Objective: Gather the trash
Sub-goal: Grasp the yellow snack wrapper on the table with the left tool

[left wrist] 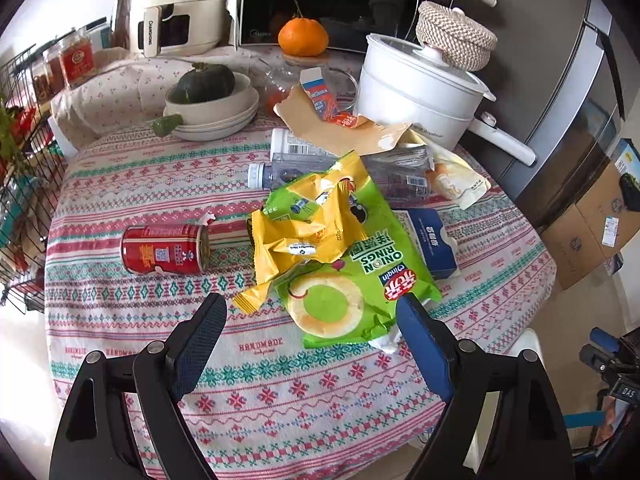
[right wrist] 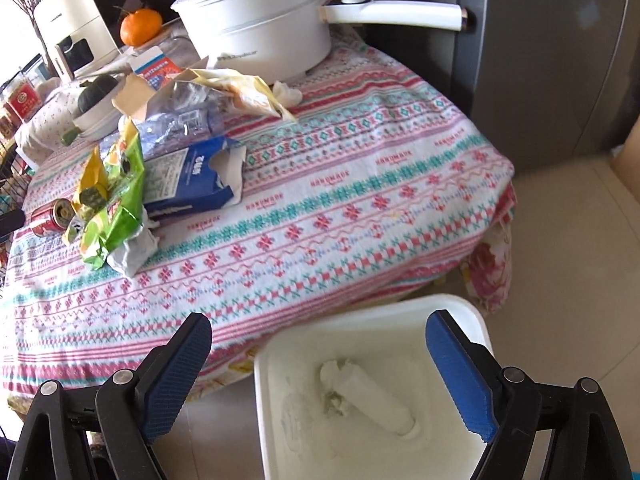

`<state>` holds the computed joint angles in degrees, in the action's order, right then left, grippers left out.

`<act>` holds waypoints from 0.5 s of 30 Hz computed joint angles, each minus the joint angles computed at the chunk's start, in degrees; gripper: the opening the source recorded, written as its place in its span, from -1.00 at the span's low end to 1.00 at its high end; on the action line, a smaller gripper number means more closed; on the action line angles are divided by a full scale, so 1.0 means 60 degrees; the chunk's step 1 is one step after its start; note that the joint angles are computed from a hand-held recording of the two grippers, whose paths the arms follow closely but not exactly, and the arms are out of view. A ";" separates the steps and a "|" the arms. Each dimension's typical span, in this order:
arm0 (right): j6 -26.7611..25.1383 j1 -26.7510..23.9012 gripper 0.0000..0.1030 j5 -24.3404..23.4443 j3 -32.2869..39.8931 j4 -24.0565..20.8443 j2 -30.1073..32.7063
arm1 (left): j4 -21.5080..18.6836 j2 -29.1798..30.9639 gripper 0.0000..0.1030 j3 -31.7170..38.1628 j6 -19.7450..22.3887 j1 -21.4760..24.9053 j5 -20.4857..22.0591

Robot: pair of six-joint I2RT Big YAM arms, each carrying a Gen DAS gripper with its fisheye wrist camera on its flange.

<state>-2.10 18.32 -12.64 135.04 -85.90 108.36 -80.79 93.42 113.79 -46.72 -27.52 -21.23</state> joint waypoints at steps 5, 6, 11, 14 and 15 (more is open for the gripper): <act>0.0135 0.0259 0.76 0.0066 0.1011 -0.0462 0.0601 | 0.0169 0.0691 0.69 0.0309 0.1164 0.0043 -0.0476; 0.0165 0.0296 0.76 0.0073 0.1140 -0.0522 0.0686 | 0.0170 0.0846 0.65 0.0402 0.1339 0.0038 -0.0615; 0.0227 0.0477 0.76 0.0158 0.1865 -0.0878 0.1153 | 0.0419 0.1408 0.52 0.0799 0.1523 0.0123 -0.0821; 0.0239 0.0554 0.76 0.0192 0.2236 -0.1066 0.1380 | 0.0511 0.1716 0.43 0.1084 0.1471 0.0148 -0.1074; 0.0242 0.0569 0.76 0.0176 0.2345 -0.1116 0.1445 | 0.0468 0.1830 0.30 0.1188 0.1433 0.0164 -0.1147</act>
